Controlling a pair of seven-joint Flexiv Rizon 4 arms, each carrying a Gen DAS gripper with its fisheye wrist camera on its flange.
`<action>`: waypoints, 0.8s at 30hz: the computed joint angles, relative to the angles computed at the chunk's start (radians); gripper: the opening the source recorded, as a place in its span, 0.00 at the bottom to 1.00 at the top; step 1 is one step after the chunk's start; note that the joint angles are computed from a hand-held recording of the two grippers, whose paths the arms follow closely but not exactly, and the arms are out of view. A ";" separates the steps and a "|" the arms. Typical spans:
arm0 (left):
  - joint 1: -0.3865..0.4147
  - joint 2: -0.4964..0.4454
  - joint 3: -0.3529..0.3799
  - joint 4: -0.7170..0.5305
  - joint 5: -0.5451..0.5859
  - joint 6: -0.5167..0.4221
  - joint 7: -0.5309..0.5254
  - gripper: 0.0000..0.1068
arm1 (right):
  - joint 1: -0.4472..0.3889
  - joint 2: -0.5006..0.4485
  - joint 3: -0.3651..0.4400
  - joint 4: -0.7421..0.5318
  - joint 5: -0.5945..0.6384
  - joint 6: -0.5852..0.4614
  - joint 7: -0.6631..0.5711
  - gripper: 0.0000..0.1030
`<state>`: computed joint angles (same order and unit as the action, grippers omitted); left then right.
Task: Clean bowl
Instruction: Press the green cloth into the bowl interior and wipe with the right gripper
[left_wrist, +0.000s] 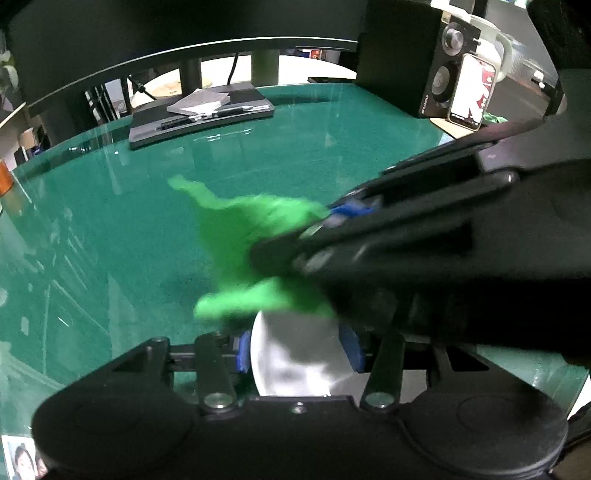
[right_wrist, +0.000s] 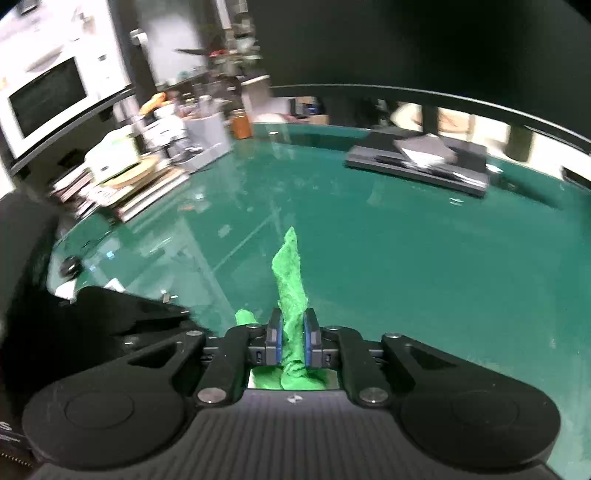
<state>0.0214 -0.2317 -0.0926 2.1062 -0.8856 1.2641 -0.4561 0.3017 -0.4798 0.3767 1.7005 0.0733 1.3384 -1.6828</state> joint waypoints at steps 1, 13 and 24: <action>-0.001 0.001 0.001 0.001 0.003 0.003 0.001 0.45 | -0.001 -0.001 0.005 0.000 0.001 -0.002 -0.006 0.13; -0.008 0.001 -0.016 0.010 0.007 0.045 0.060 0.45 | 0.000 0.012 -0.044 0.030 -0.029 0.024 0.151 0.14; -0.028 0.009 -0.042 0.041 -0.078 0.118 0.179 0.39 | 0.012 0.025 -0.085 0.038 0.014 0.001 0.199 0.15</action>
